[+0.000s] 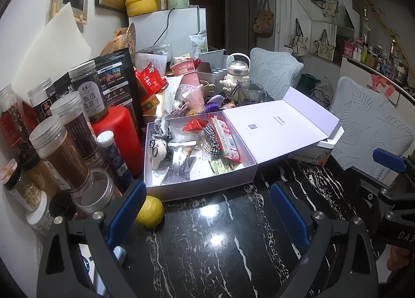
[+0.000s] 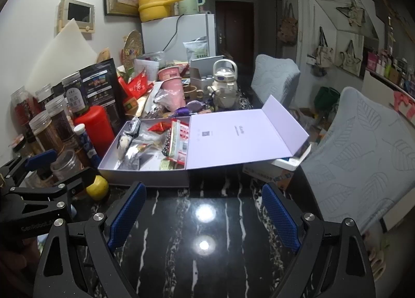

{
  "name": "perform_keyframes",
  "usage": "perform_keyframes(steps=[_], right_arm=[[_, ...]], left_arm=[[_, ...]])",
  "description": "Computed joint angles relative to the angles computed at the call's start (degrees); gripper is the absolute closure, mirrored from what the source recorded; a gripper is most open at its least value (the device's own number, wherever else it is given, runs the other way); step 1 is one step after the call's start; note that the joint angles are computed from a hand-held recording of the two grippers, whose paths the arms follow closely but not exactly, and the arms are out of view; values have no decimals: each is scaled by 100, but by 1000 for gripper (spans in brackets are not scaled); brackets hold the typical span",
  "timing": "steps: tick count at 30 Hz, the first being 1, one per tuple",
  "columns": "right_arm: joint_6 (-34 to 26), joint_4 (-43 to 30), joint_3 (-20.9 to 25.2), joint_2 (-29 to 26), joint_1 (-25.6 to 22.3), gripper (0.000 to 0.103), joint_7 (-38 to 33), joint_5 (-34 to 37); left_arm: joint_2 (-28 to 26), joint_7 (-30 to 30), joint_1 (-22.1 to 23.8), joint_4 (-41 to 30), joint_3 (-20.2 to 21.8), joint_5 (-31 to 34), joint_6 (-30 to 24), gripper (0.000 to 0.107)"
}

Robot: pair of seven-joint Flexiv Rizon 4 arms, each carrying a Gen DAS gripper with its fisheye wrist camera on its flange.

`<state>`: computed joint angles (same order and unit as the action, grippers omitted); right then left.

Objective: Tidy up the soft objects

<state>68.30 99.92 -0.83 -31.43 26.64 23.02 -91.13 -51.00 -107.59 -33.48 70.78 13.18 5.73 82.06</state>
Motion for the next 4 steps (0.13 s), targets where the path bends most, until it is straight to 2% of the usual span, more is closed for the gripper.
perform_keyframes(steps=[4], right_arm=[[-1, 13, 5, 8, -6, 11, 10, -13]], left_arm=[[17, 98, 77, 51, -130, -21, 40, 9]])
